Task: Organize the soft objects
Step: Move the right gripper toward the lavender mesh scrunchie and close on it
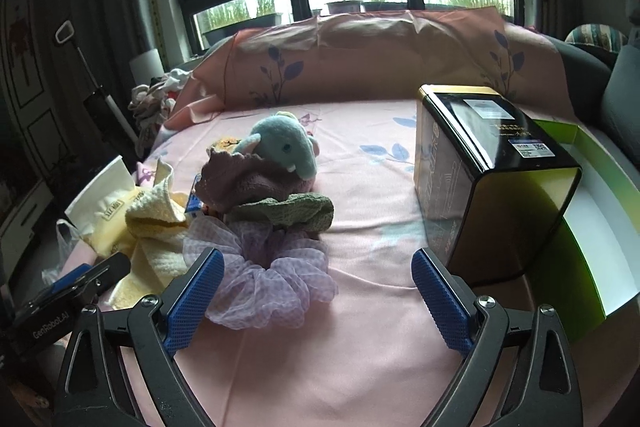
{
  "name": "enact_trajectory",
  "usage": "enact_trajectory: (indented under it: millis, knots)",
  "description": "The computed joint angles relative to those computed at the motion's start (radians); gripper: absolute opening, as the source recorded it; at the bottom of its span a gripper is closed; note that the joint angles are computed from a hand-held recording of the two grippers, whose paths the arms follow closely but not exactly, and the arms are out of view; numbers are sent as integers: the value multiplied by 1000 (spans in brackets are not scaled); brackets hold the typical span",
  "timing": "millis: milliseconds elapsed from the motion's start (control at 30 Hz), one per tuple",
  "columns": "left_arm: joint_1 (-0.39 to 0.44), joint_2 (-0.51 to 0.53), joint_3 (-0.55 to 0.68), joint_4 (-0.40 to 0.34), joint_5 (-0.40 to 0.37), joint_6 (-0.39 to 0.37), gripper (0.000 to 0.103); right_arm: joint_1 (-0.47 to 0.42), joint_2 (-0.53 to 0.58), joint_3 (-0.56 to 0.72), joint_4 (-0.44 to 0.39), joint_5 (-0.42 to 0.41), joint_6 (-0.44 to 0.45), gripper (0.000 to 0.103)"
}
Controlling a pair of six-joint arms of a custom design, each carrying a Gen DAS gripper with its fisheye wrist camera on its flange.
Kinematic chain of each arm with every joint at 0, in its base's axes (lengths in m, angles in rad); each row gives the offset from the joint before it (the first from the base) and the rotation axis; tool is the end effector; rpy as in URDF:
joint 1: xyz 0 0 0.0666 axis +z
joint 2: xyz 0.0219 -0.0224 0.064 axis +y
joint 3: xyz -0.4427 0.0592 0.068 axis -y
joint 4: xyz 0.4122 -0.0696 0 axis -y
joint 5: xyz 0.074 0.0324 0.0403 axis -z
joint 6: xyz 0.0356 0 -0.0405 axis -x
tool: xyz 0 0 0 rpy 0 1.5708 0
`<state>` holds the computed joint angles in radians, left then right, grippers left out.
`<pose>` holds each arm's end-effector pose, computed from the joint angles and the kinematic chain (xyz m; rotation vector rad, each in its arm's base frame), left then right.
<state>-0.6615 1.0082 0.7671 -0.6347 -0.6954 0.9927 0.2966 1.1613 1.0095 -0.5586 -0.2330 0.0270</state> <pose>0.2570 -0.1717 0.3650 -0.6425 2.1060 -0.0463 0.3781 0.1237 0.4304 -0.4898 2.2380 0.4064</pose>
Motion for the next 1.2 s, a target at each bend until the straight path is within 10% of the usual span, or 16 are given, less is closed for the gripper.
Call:
enact_trajectory:
  millis: [367, 1200]
  knots:
    - [-1, -17, -16, 41, 16, 1, 79, -12, 27, 11, -39, -55, -21, 67]
    - [-11, -17, -18, 54, -4, -2, 65, -5, 26, 2, -20, -95, -15, 42]
